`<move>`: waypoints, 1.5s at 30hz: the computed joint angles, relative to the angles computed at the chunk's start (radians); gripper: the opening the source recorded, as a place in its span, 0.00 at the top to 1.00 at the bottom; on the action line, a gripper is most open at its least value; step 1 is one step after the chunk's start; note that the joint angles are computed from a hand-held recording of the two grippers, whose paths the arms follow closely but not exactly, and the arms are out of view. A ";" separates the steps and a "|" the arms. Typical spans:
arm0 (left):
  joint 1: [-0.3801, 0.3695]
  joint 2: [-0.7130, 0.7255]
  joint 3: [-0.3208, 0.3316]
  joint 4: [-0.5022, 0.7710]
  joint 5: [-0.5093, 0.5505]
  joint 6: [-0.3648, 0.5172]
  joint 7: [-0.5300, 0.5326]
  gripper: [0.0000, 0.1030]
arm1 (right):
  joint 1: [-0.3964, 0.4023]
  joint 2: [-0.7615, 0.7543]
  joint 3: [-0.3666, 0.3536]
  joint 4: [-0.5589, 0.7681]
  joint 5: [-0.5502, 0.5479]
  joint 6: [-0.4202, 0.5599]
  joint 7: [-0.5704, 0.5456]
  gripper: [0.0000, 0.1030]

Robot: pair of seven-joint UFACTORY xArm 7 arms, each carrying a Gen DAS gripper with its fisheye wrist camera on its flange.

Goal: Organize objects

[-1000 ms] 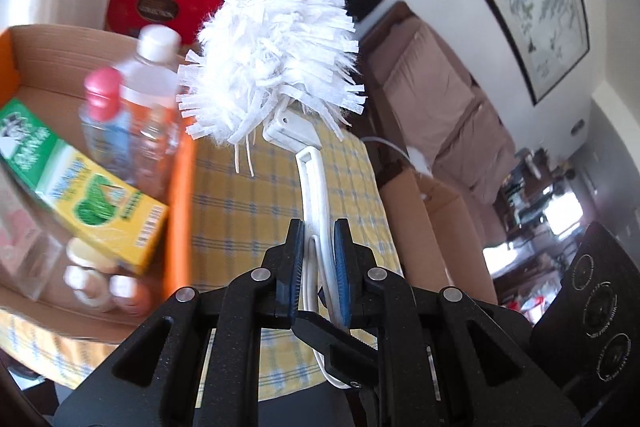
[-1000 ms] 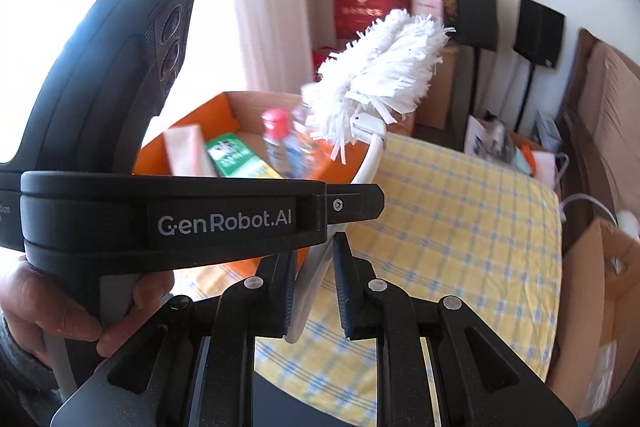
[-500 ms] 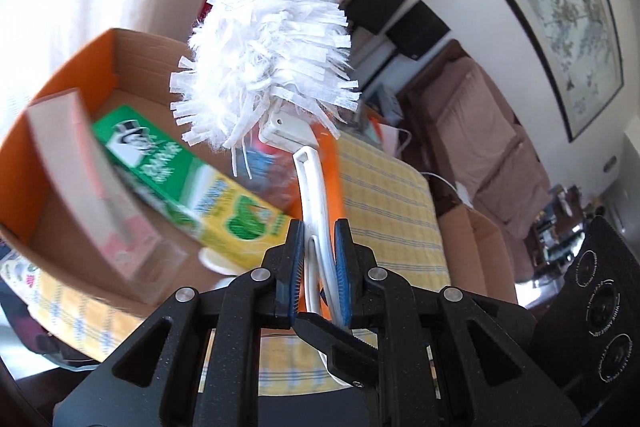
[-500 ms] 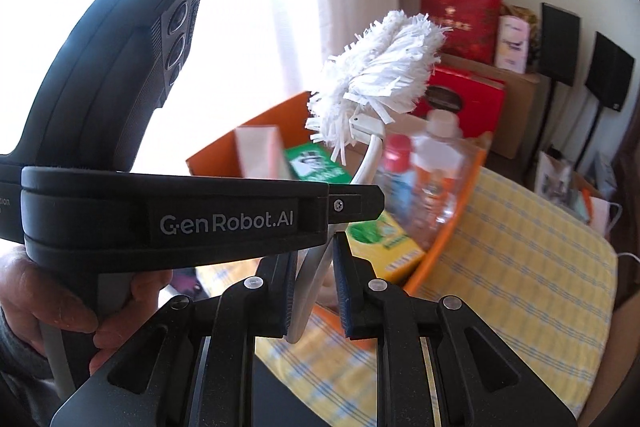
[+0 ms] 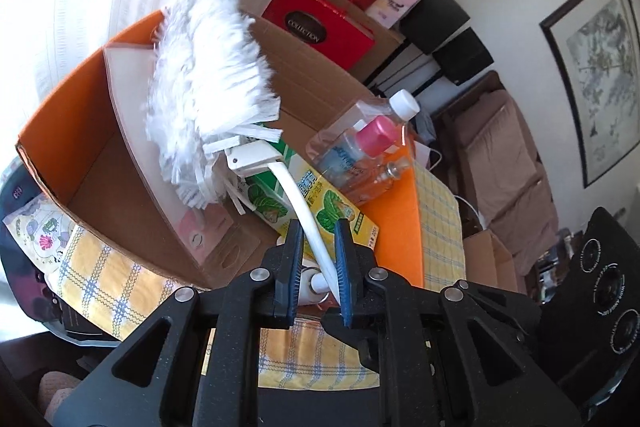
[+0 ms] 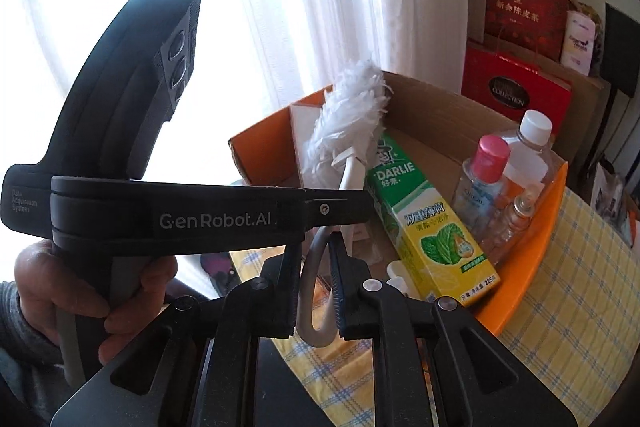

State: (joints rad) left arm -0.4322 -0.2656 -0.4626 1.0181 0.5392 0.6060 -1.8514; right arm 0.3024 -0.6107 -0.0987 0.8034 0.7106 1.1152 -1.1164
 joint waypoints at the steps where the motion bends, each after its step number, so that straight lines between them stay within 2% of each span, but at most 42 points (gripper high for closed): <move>1: 0.000 0.003 0.001 -0.001 -0.001 -0.001 0.002 0.87 | -0.002 0.002 0.006 -0.005 -0.003 -0.011 0.000 0.88; 7: -0.002 0.024 0.011 0.009 0.004 -0.022 0.008 0.86 | -0.019 0.029 0.002 0.006 -0.019 -0.032 0.013 0.90; 9: -0.002 0.017 0.014 0.007 0.012 -0.024 0.008 0.75 | -0.027 0.048 0.004 0.022 -0.025 -0.046 0.027 0.90; 11: 0.000 0.017 0.016 0.013 0.013 -0.022 0.014 0.71 | -0.041 0.059 0.018 0.027 -0.044 -0.087 0.042 0.91; 17: -0.009 0.025 0.024 0.030 -0.002 0.010 0.056 0.62 | -0.055 0.093 0.027 0.041 -0.080 -0.179 0.079 0.91; 20: -0.020 0.034 0.027 0.037 -0.018 0.028 0.084 0.58 | -0.056 0.111 0.006 0.049 -0.069 -0.179 0.102 0.91; 22: -0.027 0.038 0.026 0.044 -0.021 0.048 0.098 0.56 | -0.059 0.114 -0.004 0.052 -0.056 -0.176 0.109 0.91; 24: -0.038 0.046 0.026 0.057 -0.027 0.079 0.126 0.49 | -0.064 0.113 -0.011 0.055 -0.048 -0.176 0.113 0.89; 30: -0.074 0.072 0.016 0.118 0.007 0.228 0.176 0.47 | -0.069 0.086 -0.026 0.052 -0.032 -0.140 0.112 0.87; 31: -0.080 0.073 0.018 0.124 0.011 0.242 0.179 0.47 | -0.071 0.078 -0.025 0.046 -0.034 -0.139 0.110 0.82; 32: -0.085 0.075 0.018 0.130 0.016 0.258 0.182 0.43 | -0.074 0.067 -0.021 0.037 -0.040 -0.145 0.110 0.75; 33: -0.091 0.075 0.017 0.134 0.024 0.272 0.183 0.31 | -0.077 0.054 -0.017 0.027 -0.046 -0.151 0.113 0.73; 35: -0.097 0.074 0.013 0.139 0.047 0.294 0.176 0.26 | -0.077 0.036 -0.020 0.010 -0.050 -0.158 0.116 0.71; 39: -0.122 0.101 0.001 0.192 0.089 0.406 0.191 0.21 | -0.083 0.000 -0.027 -0.018 -0.059 -0.177 0.146 0.59; 42: -0.144 0.111 0.007 0.209 0.103 0.440 0.200 0.19 | -0.083 -0.018 -0.040 -0.027 -0.062 -0.183 0.161 0.56; 45: -0.161 0.122 0.011 0.226 0.117 0.465 0.207 0.13 | -0.089 -0.037 -0.045 -0.036 -0.074 -0.196 0.182 0.49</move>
State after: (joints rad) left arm -0.5936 -0.1435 -0.4517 1.2444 0.6566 1.0708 -1.6442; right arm 0.2133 -0.6480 -0.1437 0.7673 0.6363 0.9194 -0.9347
